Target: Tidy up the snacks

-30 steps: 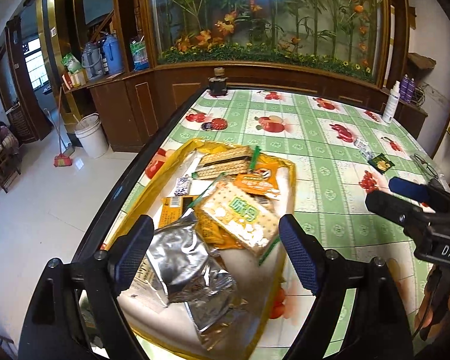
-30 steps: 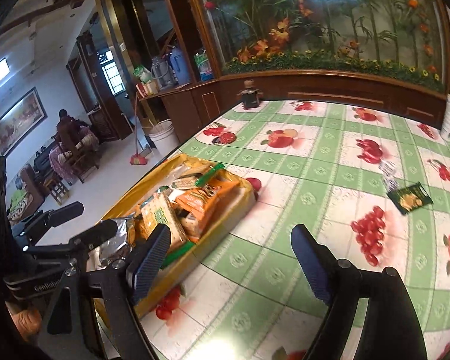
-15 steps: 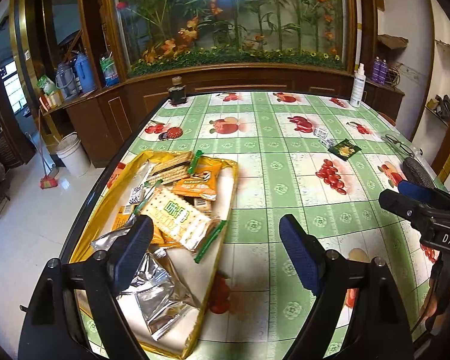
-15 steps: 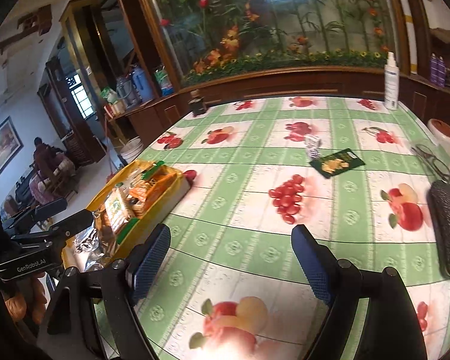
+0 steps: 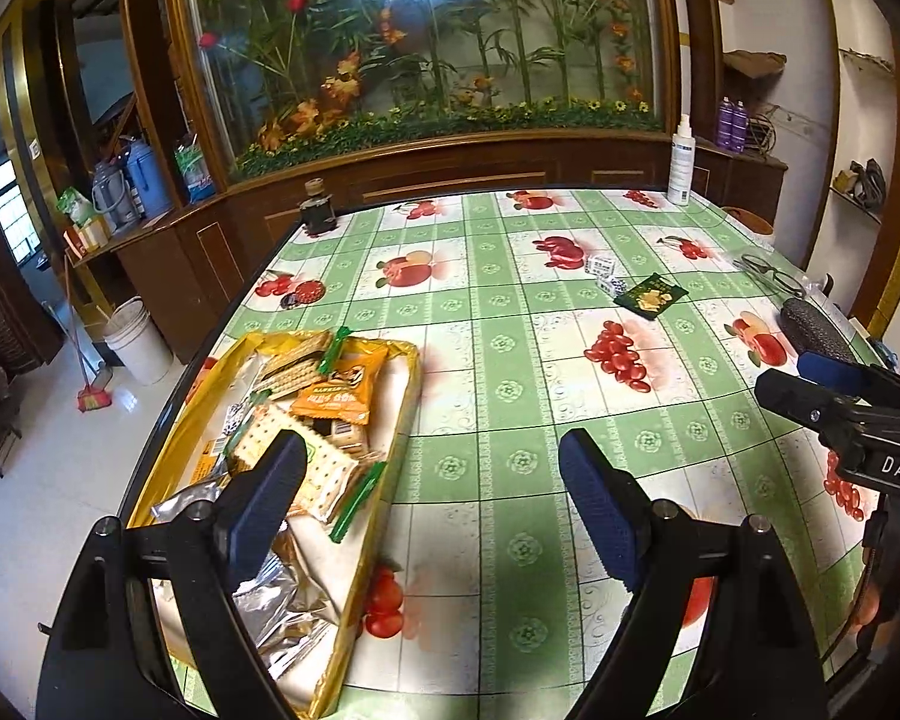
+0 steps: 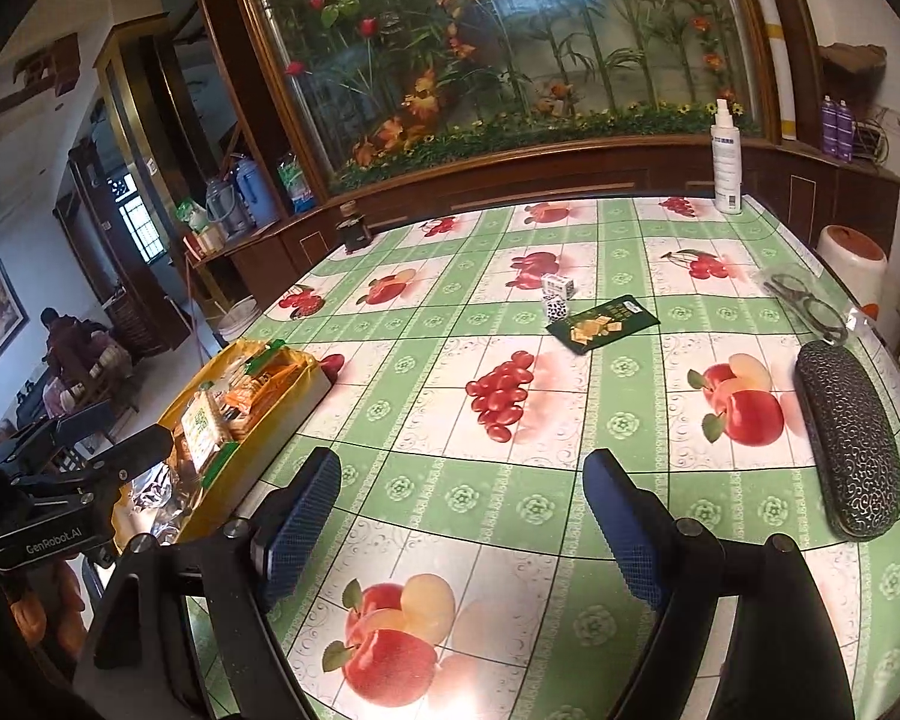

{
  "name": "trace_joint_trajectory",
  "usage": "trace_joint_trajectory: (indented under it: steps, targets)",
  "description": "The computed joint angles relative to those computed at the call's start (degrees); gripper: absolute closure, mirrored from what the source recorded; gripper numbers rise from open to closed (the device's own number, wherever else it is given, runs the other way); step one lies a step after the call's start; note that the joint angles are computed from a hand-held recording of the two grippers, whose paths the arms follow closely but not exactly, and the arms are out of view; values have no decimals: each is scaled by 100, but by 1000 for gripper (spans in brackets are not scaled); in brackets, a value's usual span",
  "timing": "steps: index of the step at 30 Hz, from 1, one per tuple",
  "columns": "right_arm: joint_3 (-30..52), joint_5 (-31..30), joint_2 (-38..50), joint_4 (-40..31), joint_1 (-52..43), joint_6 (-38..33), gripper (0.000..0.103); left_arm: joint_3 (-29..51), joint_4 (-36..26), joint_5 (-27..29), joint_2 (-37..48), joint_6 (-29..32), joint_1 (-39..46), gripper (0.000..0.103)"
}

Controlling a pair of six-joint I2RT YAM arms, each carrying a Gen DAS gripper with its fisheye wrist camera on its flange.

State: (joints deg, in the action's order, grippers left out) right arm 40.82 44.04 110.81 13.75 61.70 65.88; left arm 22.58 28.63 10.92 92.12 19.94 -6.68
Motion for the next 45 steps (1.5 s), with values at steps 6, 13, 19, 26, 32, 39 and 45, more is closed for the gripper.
trace_joint_trajectory:
  steps: [6,13,19,26,32,39,45]
  targets:
    - [-190,-59,-33,205,-156,-97,18,137,80,-195,211,-121,-344,16]
    - [-425,-454,100,808,-850,-621,18,846,-24,-400,1006,-306,-790,16]
    - [-201,-1403,608,1330,-2081,-1514,18,1756,-272,-526,1796,-475,-1120,16]
    - [983,-2300,1668,889,-3232,-2070,18,3613,-1321,-459,2953,-878,-1322,16]
    - [1581,-2296,2164,684,-3570,-1905,17,5394,-2381,-278,3933,-1411,-1573,17]
    - [2170,-2115,2423,174,-3689,-2156,16,8083,-3930,-254,5481,-1877,-2074,17]
    - [1941,-2203,2344,413,-3792,-2264,17,10053,-4977,-472,6687,-1891,-2409,17]
